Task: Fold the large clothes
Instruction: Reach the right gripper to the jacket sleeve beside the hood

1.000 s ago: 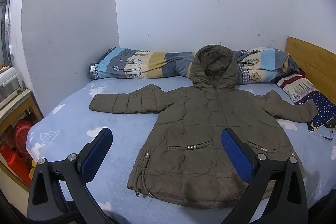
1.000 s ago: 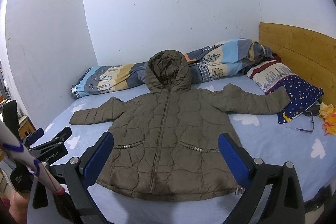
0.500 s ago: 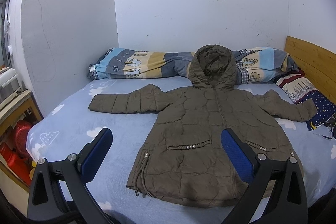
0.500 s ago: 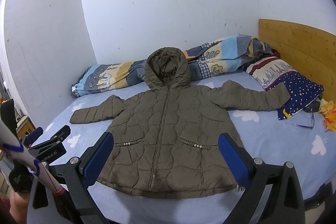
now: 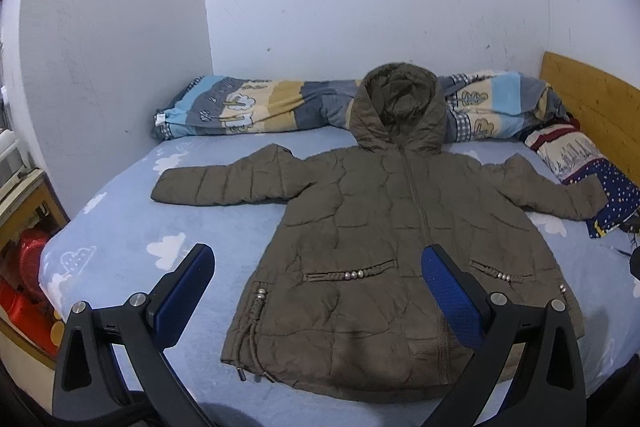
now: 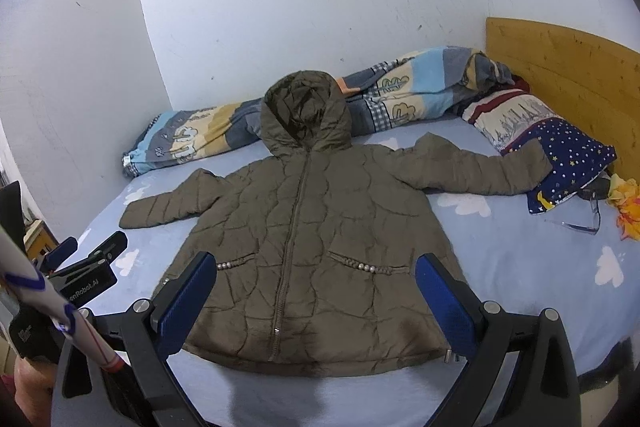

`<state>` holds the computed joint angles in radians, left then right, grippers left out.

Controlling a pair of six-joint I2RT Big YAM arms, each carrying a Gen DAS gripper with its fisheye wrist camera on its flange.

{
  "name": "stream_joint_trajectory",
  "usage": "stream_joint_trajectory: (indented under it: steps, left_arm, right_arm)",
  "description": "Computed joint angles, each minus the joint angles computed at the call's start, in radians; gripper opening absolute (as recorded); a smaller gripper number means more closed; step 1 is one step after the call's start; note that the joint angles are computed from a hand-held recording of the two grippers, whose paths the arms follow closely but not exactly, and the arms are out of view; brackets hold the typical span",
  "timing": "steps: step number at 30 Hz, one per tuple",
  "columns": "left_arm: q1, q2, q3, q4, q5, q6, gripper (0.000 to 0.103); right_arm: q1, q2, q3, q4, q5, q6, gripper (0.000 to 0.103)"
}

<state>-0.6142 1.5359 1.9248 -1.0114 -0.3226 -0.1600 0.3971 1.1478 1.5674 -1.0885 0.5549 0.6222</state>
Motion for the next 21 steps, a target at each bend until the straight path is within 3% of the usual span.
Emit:
stream_joint_trajectory:
  steps: [13, 15, 18, 21]
  left_arm:
    - [0.015, 0.111, 0.079, -0.017, 0.037, 0.011, 0.103]
    - [0.023, 0.158, 0.143, -0.036, 0.074, 0.026, 0.103]
    - [0.054, 0.301, 0.354, -0.108, 0.127, 0.019, 0.103]
    - [0.091, 0.499, 0.639, -0.181, 0.154, 0.002, 0.103]
  right_arm:
    - [-0.104, 0.051, -0.028, 0.012, -0.113, 0.008, 0.102]
    - [-0.119, 0.059, -0.032, 0.016, -0.127, 0.006, 0.102]
    - [-0.168, 0.075, -0.039, 0.029, -0.188, 0.001, 0.102]
    - [-0.233, 0.1, -0.041, 0.047, -0.254, 0.01, 0.102]
